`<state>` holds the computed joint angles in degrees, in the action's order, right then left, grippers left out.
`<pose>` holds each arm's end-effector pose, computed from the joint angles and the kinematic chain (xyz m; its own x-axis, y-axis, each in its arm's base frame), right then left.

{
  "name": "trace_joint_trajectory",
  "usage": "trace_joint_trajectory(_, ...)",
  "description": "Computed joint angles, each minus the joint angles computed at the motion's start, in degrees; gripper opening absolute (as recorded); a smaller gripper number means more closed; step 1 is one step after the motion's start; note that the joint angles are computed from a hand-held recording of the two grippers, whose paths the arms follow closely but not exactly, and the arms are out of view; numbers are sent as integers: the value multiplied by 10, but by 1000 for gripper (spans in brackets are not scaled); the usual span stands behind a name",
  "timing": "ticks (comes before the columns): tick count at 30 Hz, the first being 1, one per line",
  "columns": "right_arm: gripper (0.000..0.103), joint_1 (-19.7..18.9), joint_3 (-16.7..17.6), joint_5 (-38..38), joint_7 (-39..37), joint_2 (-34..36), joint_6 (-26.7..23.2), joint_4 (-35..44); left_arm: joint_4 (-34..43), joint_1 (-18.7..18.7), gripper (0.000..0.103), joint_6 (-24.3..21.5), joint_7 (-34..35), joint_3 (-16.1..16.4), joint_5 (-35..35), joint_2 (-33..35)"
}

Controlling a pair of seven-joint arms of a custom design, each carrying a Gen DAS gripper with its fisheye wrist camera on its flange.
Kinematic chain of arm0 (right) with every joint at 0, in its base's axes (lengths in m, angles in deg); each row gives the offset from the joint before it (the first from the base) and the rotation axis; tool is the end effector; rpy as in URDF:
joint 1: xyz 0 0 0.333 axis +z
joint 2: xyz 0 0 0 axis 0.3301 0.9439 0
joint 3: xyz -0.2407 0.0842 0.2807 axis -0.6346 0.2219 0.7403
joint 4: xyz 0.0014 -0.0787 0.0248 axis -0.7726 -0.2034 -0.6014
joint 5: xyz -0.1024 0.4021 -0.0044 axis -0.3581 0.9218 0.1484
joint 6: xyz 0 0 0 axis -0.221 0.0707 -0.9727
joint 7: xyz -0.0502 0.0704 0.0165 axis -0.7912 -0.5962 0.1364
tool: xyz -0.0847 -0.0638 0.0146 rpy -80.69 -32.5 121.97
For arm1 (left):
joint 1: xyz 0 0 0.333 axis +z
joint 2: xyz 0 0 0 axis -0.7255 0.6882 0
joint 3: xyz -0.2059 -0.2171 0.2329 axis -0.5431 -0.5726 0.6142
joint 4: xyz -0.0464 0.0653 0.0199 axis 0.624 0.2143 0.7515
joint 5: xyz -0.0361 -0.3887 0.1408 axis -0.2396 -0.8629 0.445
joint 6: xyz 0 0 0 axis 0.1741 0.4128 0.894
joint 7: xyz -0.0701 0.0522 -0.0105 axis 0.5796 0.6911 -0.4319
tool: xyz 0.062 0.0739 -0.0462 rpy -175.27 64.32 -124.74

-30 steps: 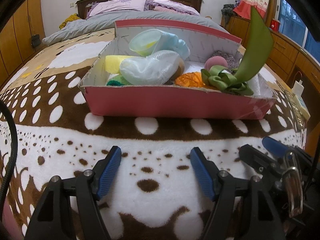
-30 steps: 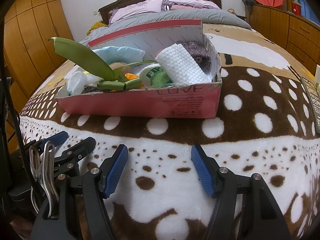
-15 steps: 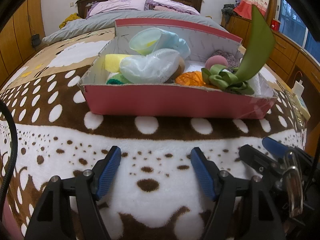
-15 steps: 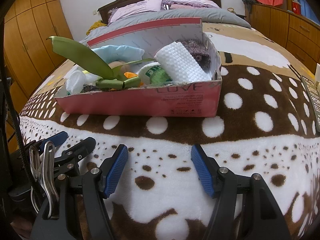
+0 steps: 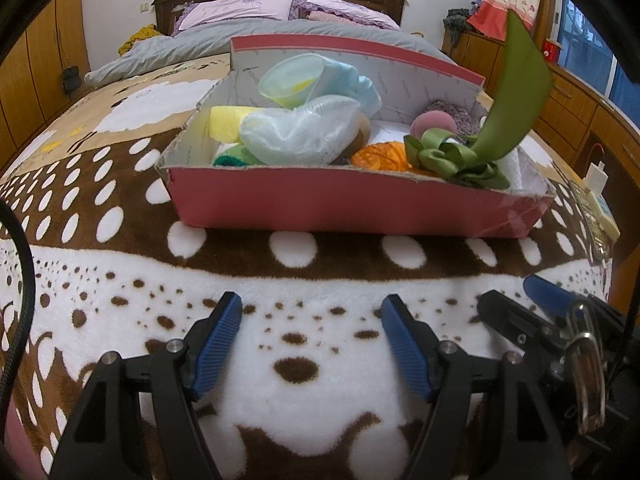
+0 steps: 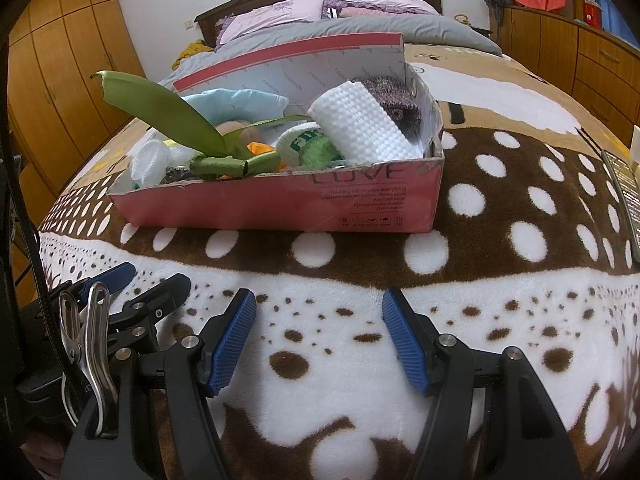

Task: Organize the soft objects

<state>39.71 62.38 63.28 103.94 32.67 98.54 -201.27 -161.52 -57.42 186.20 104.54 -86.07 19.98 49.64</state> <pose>0.4797 0.1390 0.4648 0.1815 -0.9676 -0.1755 -0.7825 -0.0340 -0.6217 0.4704 -0.2646 0.4381 -0.0084 -0.9984 0.0560 -0.7840 -0.0282 -0.6201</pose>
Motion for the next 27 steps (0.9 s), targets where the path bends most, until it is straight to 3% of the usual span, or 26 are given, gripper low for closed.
trace_joint_trajectory(19, 68, -1, 1, -1, 0, 1, -1, 0, 0, 0, 76, 2, -1, 1, 0, 1)
trace_joint_trajectory(27, 69, -16, 16, -37, 31, 3, 3, -4, 0, -1, 76, 2, -1, 1, 1, 1)
